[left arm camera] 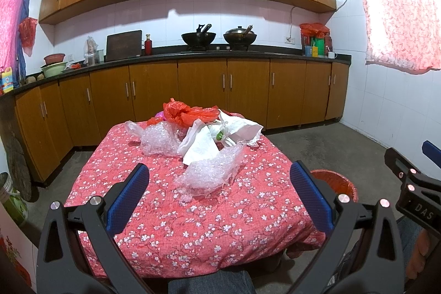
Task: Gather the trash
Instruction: 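Move both tools forward toward the trash pile on the table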
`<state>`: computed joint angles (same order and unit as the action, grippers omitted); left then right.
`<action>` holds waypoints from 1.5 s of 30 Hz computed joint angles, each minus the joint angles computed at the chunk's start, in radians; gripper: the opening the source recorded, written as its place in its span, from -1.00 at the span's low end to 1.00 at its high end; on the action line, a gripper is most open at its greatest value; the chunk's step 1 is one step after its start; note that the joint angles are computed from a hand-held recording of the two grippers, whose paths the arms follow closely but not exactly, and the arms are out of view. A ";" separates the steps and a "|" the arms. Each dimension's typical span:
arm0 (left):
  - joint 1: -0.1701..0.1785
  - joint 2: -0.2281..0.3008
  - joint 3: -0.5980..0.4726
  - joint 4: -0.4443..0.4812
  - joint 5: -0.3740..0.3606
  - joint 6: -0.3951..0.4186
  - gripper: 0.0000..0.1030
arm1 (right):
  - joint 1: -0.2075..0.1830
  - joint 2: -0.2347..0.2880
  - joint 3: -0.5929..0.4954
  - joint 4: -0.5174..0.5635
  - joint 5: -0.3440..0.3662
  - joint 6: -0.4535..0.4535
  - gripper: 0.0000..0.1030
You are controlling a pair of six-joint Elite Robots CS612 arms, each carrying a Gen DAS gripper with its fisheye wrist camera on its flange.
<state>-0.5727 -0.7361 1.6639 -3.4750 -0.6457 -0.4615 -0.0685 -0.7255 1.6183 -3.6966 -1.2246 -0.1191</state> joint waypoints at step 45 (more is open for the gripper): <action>0.264 0.076 -0.147 0.321 -0.102 -0.184 0.64 | 0.187 0.482 -1.049 1.004 0.000 -0.170 0.29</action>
<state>-0.3090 -0.6601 1.5167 -3.1535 -0.7477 -0.6457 0.1186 -0.2433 0.5693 -2.6928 -1.2245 -0.2886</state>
